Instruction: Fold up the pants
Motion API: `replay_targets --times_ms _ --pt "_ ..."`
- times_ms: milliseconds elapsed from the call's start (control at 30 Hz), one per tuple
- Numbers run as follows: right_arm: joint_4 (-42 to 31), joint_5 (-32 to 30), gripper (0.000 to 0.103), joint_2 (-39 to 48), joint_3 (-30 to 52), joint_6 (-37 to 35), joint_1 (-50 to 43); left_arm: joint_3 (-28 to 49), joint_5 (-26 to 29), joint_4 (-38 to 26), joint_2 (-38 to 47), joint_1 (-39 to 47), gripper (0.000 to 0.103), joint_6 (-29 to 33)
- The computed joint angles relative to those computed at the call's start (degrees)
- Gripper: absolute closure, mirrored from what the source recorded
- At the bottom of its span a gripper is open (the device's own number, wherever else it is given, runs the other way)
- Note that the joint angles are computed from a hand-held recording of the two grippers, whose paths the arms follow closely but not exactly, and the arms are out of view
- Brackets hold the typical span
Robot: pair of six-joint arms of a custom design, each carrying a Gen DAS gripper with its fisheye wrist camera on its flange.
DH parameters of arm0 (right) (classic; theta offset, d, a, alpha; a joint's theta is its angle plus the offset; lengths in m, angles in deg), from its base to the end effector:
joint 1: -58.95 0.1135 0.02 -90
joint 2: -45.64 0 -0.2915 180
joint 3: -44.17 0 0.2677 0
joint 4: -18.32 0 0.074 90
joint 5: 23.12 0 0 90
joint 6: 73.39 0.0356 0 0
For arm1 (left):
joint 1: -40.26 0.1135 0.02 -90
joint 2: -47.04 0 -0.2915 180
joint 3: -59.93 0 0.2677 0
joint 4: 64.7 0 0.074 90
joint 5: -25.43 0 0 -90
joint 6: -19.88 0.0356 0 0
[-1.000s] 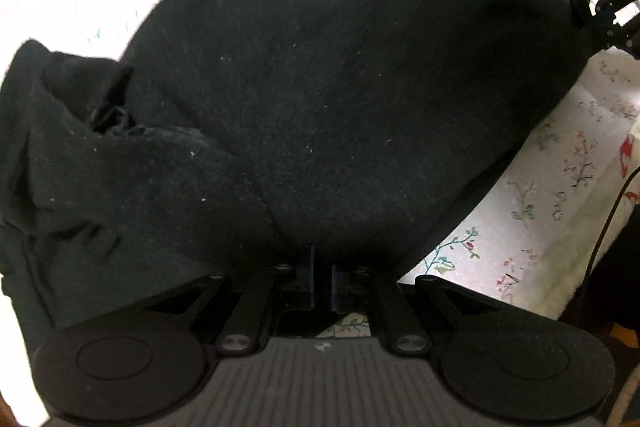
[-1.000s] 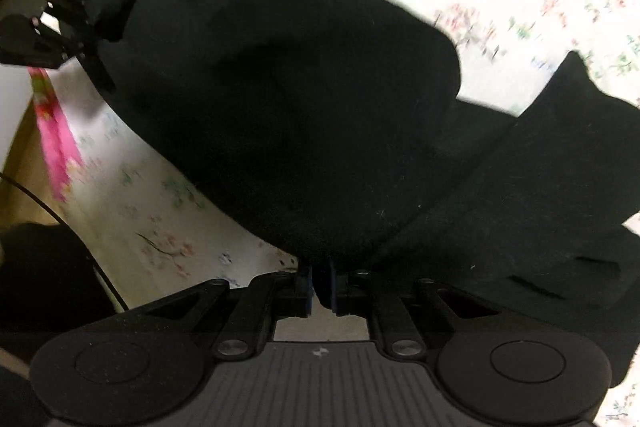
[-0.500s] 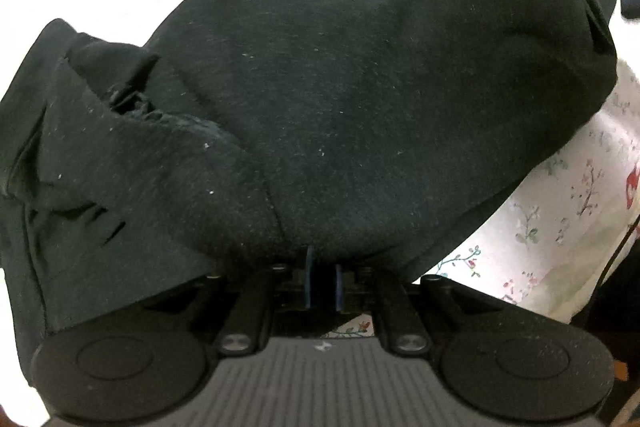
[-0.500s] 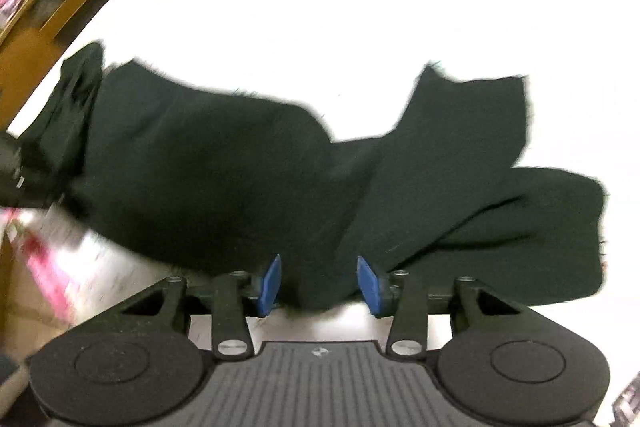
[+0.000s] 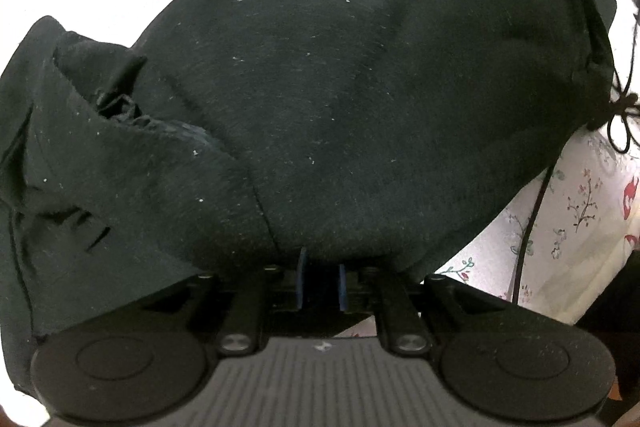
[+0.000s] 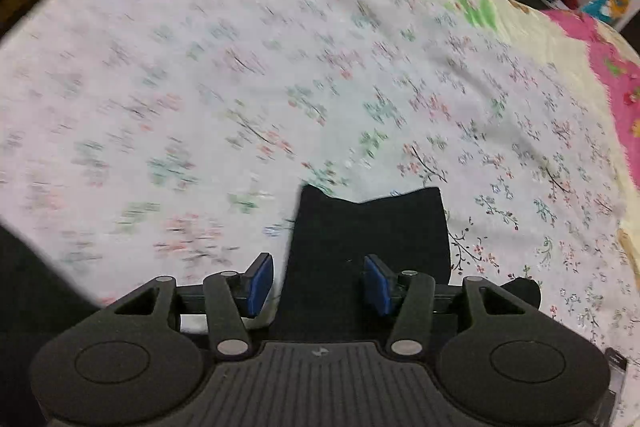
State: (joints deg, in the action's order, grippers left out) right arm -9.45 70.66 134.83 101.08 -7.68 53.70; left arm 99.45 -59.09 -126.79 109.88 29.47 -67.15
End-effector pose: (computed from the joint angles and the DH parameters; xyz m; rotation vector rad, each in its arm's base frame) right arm 0.2954 -0.0295 0.1671 -0.4137 2.6078 -0.2643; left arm 0.1384 -0.0298 0.1578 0.3729 3.0416 -0.1547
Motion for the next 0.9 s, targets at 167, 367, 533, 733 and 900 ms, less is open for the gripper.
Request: replay_targets --times_ms 167,367,533,733,900 --pt "0.4 -0.7 0.068 5.3 1.8 0.7 -2.5 -0.9 0.7 -0.1 -0.9 4.0 0.079 4.2" --pt "-11.2 -13.5 0.103 2.4 8.4 3.3 -11.0 0.6 0.4 -1.4 -1.0 4.6 0.079 5.2" --pt "-20.4 -36.3 0.103 -2.6 14.2 4.5 -25.2 3.4 -0.6 -3.2 0.2 1.6 0.077 3.4" --pt "-18.4 -41.8 0.100 3.8 12.9 10.4 -42.3 4.1 -1.1 -2.4 2.8 -1.9 0.077 2.0" --pt "-15.3 -34.8 0.095 8.8 10.4 12.4 -45.7 4.8 -2.3 -3.4 3.9 -4.6 0.077 1.8"
